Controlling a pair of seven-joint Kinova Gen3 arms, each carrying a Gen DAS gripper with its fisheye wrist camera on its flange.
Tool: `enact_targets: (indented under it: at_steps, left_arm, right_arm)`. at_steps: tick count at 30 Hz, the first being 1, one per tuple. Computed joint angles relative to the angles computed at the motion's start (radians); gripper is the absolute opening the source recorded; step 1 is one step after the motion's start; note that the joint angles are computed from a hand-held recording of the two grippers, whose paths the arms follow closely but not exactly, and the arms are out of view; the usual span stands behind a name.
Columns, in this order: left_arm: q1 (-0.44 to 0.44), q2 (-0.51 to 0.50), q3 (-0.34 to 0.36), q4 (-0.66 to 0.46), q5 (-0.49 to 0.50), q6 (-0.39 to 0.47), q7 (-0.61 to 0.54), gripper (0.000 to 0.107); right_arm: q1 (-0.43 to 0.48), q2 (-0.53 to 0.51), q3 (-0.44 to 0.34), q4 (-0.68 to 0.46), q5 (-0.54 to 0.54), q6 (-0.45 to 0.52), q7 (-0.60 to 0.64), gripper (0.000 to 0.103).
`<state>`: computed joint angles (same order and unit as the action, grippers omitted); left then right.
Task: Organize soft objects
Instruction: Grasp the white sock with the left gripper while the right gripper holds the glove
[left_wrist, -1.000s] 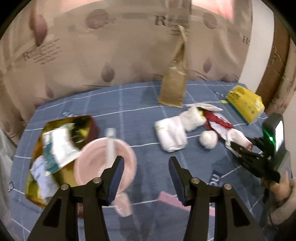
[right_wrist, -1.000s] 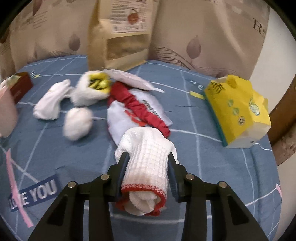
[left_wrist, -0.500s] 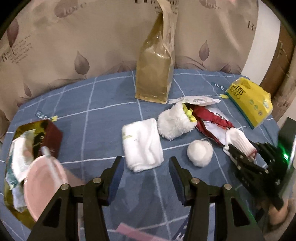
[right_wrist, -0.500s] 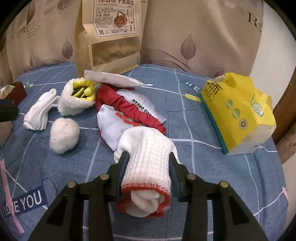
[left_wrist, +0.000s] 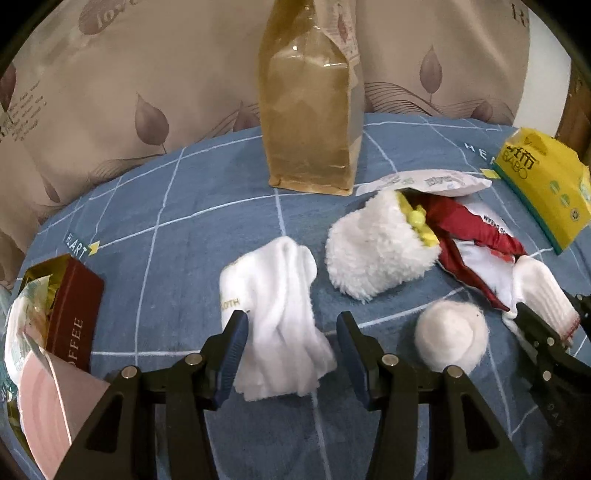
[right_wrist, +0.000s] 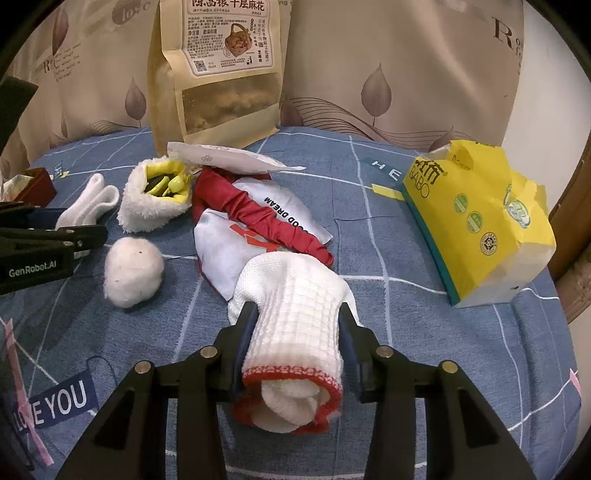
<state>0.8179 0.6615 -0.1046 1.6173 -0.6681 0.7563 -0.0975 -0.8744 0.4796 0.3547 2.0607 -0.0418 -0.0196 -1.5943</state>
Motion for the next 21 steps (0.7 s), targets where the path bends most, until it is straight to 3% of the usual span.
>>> enact_targets:
  at_steps: [2, 3, 7, 12, 18, 21]
  left_arm:
    - [0.004, -0.002, -0.002, 0.007, -0.008, -0.010, 0.001, 0.042]
    - [0.007, 0.000, -0.002, 0.003, -0.010, 0.002, -0.002, 0.031]
    - [-0.006, -0.029, 0.003, 0.042, -0.011, -0.048, 0.002, 0.018]
    - [-0.016, -0.062, 0.009, 0.072, 0.005, -0.080, -0.004, 0.015]
    - [-0.047, -0.130, 0.018, 0.161, 0.037, -0.203, -0.004, 0.015]
    - [-0.034, -0.151, 0.006, 0.181, 0.044, -0.215, -0.006, 0.015]
  right_arm:
    - [0.002, -0.001, -0.003, 0.001, -0.001, 0.000, 0.000, 0.041]
    - [0.002, -0.001, -0.003, 0.001, -0.001, 0.000, 0.000, 0.041]
    - [0.005, -0.002, -0.006, 0.001, -0.002, 0.000, 0.001, 0.041]
    - [0.006, -0.002, -0.006, 0.001, -0.002, -0.001, 0.002, 0.041]
    - [0.007, -0.003, -0.008, 0.002, -0.004, -0.002, 0.003, 0.041]
    - [0.003, -0.002, -0.004, 0.003, -0.005, -0.003, 0.003, 0.041]
